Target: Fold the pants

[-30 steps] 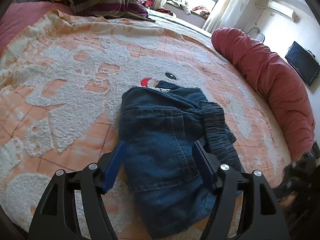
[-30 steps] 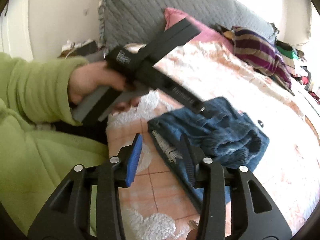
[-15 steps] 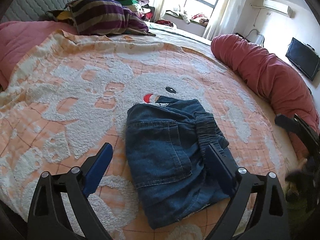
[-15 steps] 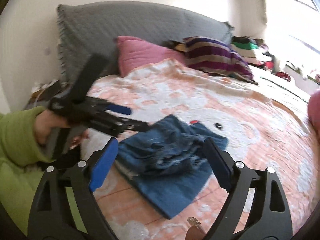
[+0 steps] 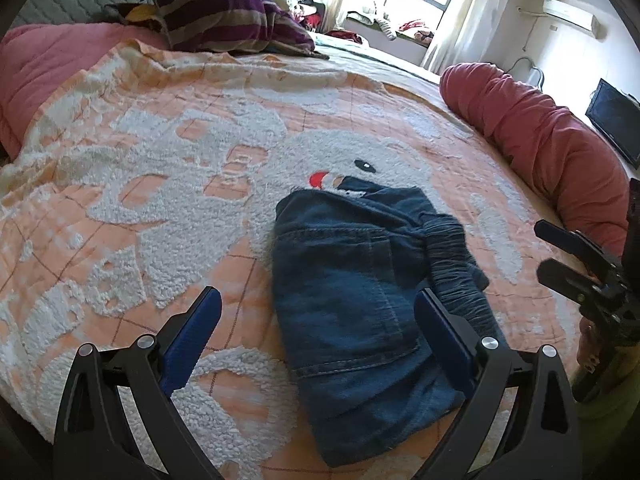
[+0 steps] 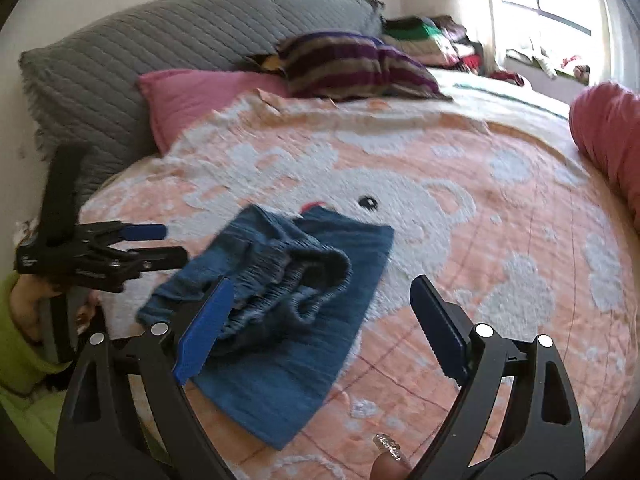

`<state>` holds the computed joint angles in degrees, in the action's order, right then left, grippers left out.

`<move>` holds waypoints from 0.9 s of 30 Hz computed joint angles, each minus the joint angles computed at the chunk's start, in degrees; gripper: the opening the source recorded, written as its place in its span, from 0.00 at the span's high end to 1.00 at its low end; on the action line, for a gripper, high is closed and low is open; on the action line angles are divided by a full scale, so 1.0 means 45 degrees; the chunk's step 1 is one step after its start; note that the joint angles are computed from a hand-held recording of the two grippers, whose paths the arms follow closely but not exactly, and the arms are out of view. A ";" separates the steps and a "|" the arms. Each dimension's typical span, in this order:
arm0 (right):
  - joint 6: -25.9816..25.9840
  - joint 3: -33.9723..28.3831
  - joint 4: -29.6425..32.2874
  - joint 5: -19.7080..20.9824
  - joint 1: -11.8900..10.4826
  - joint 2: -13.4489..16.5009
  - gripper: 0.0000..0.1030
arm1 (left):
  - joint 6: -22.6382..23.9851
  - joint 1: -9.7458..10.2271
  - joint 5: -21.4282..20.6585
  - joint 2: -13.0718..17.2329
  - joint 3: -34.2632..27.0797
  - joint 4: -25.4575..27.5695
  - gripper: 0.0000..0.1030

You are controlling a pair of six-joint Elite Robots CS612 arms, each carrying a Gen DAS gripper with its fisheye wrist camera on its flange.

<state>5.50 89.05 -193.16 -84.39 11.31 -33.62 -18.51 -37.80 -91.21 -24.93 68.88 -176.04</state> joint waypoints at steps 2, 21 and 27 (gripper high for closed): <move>0.0426 -0.0182 0.0549 -0.0082 -0.0046 0.0110 0.19 | -0.0078 0.0019 -0.0065 0.0067 -0.0089 0.0128 0.07; 0.2255 -0.1418 0.2701 0.2256 -0.0621 0.0897 0.39 | -0.0803 0.0220 -0.1325 0.0865 -0.1265 0.1293 0.07; 0.2444 -0.2044 0.3459 0.3133 -0.0801 0.1269 0.39 | -0.0746 0.0188 -0.1366 0.0998 -0.1497 0.1405 0.07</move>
<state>16.49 79.85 -177.59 -70.29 7.71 -27.91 -21.86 -36.95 -97.36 -20.44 62.15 -169.72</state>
